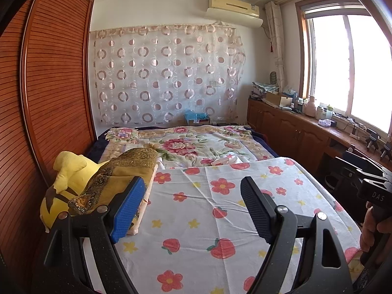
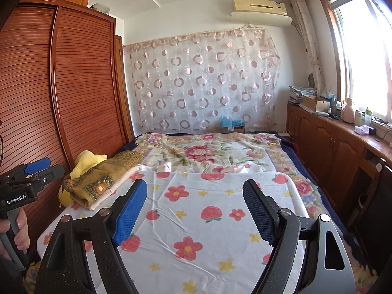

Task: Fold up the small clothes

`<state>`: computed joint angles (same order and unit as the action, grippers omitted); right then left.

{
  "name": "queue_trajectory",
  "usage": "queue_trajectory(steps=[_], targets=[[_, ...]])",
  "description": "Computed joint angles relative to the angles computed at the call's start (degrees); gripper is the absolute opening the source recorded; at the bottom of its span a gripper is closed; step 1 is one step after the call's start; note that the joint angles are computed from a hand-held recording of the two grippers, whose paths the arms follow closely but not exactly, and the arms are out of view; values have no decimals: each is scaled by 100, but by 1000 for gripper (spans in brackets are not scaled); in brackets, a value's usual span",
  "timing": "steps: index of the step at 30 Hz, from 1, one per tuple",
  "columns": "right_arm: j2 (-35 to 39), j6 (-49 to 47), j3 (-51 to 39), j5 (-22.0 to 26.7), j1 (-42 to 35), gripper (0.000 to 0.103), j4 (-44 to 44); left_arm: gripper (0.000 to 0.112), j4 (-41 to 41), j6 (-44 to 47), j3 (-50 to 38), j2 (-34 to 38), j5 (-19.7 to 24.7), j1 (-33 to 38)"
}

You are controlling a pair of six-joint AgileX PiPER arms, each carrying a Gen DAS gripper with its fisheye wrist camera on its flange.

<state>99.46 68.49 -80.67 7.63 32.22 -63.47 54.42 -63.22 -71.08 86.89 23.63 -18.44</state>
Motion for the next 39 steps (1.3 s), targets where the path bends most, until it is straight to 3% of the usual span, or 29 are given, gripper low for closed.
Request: queue_trajectory(steps=[30, 39], targets=[[38, -261, -36, -60, -66, 82, 222, 81, 124, -134, 49, -5, -9, -21], [27, 41, 8, -87, -76, 82, -94, 81, 182, -189, 68, -8, -10, -31]])
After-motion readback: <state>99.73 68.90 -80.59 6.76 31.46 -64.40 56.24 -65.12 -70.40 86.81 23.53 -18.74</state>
